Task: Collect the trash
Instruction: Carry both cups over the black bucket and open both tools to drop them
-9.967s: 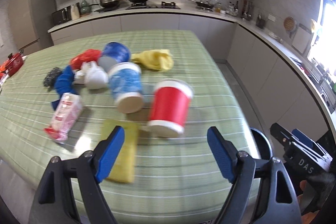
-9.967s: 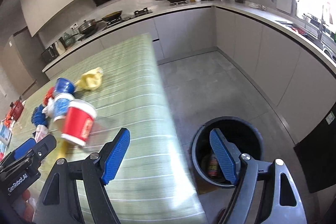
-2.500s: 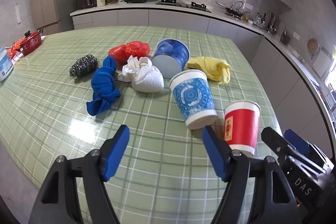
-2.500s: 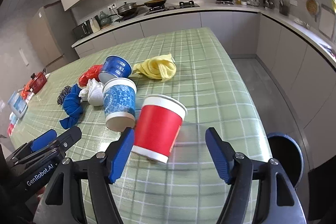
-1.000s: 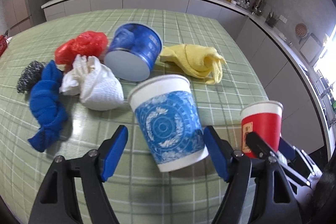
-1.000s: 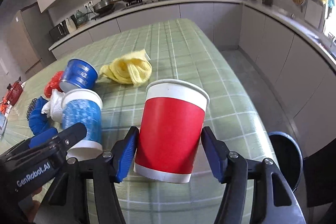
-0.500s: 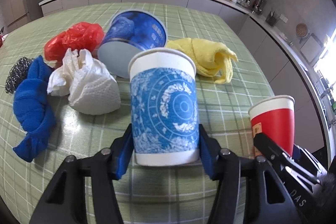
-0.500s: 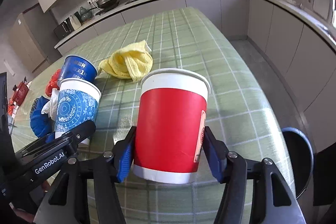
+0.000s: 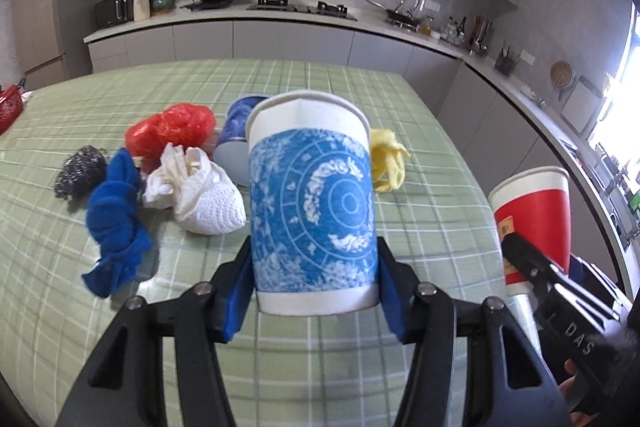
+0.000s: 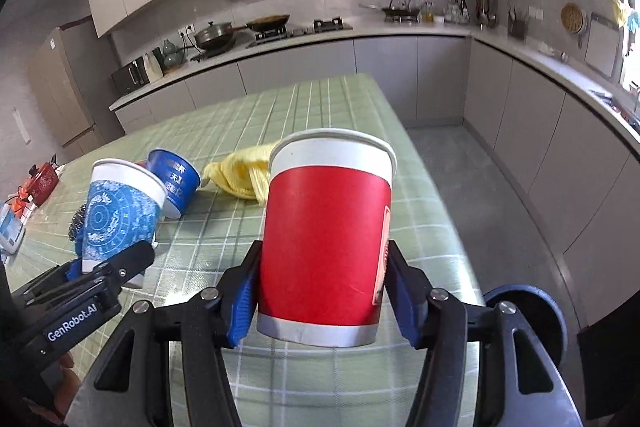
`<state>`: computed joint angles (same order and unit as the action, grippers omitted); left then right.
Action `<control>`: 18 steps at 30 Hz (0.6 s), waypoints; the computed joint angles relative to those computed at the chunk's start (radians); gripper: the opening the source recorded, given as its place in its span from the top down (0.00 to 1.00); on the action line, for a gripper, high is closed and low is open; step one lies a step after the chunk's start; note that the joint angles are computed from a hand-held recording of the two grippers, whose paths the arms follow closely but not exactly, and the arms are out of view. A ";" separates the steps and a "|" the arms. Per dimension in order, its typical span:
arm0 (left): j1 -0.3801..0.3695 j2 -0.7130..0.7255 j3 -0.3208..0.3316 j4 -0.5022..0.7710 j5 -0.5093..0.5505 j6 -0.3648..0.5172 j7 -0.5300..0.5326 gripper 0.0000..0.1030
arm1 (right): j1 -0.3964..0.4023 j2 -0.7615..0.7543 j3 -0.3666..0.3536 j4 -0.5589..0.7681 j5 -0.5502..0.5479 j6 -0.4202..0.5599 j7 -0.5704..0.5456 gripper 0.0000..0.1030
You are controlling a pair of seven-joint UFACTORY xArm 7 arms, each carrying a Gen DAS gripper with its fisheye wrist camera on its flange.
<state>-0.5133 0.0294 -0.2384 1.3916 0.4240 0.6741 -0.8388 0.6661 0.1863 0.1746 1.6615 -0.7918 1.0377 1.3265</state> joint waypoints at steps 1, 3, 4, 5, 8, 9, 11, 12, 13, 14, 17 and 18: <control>-0.003 -0.005 -0.002 -0.004 0.016 0.004 -0.019 0.45 | 0.002 -0.025 0.000 -0.026 -0.009 -0.003 0.006 0.42; -0.007 -0.036 -0.008 -0.037 0.036 0.006 -0.054 0.45 | -0.002 -0.058 0.010 -0.057 -0.020 -0.001 0.012 0.42; -0.005 -0.044 -0.012 -0.044 0.034 0.008 -0.058 0.45 | -0.006 -0.075 0.017 -0.074 -0.024 -0.001 0.013 0.42; -0.004 -0.047 -0.016 -0.047 0.035 0.010 -0.064 0.45 | -0.012 -0.090 0.024 -0.089 -0.028 0.000 0.015 0.42; -0.005 -0.067 -0.031 -0.065 0.034 0.015 -0.062 0.45 | -0.027 -0.140 0.051 -0.138 -0.035 0.014 0.039 0.42; -0.005 -0.059 -0.035 -0.052 0.028 0.019 -0.050 0.45 | -0.033 -0.157 0.060 -0.154 -0.036 0.021 0.053 0.42; -0.007 -0.069 -0.039 -0.066 0.014 -0.002 -0.026 0.45 | -0.043 -0.191 0.084 -0.183 -0.043 0.053 0.084 0.42; -0.008 -0.067 -0.042 -0.066 0.011 -0.011 -0.020 0.45 | -0.046 -0.208 0.098 -0.197 -0.049 0.080 0.104 0.42; -0.009 -0.070 -0.042 -0.077 -0.007 -0.031 0.001 0.45 | -0.050 -0.217 0.111 -0.203 -0.052 0.107 0.119 0.42; -0.010 -0.075 -0.043 -0.088 -0.023 -0.045 0.016 0.45 | -0.055 -0.231 0.122 -0.213 -0.049 0.127 0.129 0.42; -0.016 -0.089 -0.053 -0.119 -0.054 -0.077 0.035 0.45 | -0.057 -0.261 0.163 -0.234 -0.036 0.213 0.150 0.42; -0.018 -0.091 -0.057 -0.124 -0.065 -0.081 0.038 0.45 | -0.059 -0.271 0.171 -0.244 -0.027 0.228 0.153 0.42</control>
